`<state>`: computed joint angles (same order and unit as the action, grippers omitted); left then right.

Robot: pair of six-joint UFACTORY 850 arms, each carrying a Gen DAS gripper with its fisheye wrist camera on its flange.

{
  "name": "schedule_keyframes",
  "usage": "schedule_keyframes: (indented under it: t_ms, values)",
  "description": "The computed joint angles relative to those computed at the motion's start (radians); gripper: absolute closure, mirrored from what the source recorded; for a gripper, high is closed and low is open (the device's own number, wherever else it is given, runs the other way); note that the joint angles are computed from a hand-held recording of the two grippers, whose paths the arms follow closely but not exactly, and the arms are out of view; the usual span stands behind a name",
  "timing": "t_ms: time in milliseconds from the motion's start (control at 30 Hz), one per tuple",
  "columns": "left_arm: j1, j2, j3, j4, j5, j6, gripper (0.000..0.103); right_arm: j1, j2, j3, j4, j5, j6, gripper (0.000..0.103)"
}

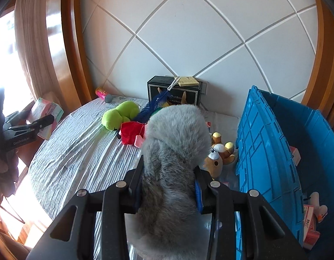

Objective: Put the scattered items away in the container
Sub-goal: 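Lift and carry the Kotex pack and grey plush over the blue bin with both tools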

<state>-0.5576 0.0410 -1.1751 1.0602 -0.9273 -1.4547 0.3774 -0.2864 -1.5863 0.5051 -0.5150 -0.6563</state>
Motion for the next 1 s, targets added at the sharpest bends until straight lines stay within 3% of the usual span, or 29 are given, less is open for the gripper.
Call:
schedule_keyframes:
  t_ms: [667, 1000]
  values:
    - [-0.075, -0.340, -0.458, 0.038, 0.029, 0.101, 0.026, -0.203, 0.007, -0.063, 0.139, -0.056, -0.165, 0.068]
    - [-0.096, -0.587, -0.846, -0.020, 0.045, 0.286, 0.026, -0.318, -0.016, -0.101, 0.178, -0.068, -0.206, 0.068]
